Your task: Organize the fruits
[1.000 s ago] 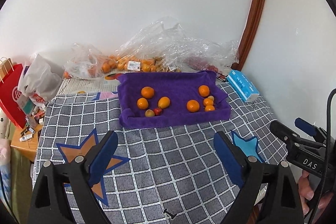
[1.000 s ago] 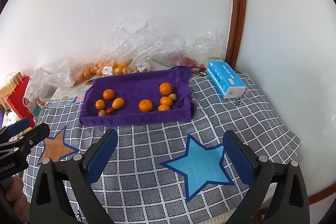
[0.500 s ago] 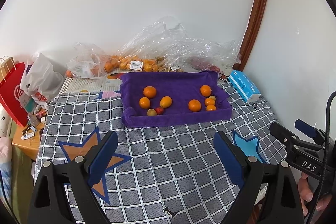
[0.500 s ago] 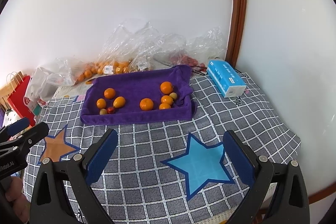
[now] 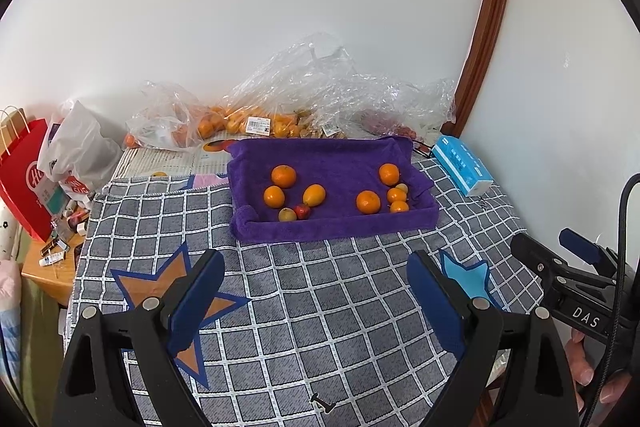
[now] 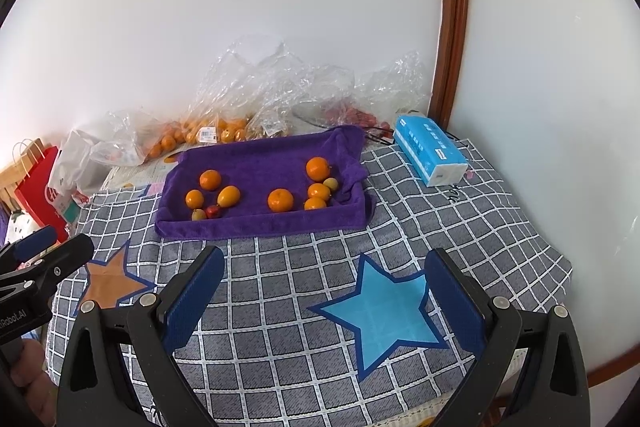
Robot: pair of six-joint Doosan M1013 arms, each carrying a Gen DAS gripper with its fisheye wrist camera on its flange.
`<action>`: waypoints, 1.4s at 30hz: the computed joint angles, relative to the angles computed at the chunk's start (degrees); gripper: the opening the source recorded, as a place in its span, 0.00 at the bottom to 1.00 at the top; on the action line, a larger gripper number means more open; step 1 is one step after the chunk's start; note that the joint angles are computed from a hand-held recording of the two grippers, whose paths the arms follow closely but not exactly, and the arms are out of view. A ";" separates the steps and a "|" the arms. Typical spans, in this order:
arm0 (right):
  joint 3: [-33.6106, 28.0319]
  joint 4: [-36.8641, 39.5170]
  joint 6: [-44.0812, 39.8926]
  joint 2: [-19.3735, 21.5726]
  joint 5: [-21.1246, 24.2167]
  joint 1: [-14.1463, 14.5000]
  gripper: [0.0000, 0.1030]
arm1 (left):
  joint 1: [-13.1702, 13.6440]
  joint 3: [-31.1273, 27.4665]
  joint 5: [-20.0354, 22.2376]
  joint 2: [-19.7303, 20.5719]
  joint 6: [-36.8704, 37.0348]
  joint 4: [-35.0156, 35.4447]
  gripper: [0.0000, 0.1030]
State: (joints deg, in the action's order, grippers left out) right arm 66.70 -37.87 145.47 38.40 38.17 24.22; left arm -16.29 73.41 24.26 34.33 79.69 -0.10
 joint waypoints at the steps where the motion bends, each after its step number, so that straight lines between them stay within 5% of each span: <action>1: -0.01 -0.03 0.04 0.00 0.06 0.02 0.96 | -0.03 0.09 -0.07 -0.06 -0.01 -0.04 0.90; 42: -0.20 0.43 0.08 0.14 0.40 0.09 0.96 | 0.03 0.23 -0.41 -0.06 0.46 -1.38 0.90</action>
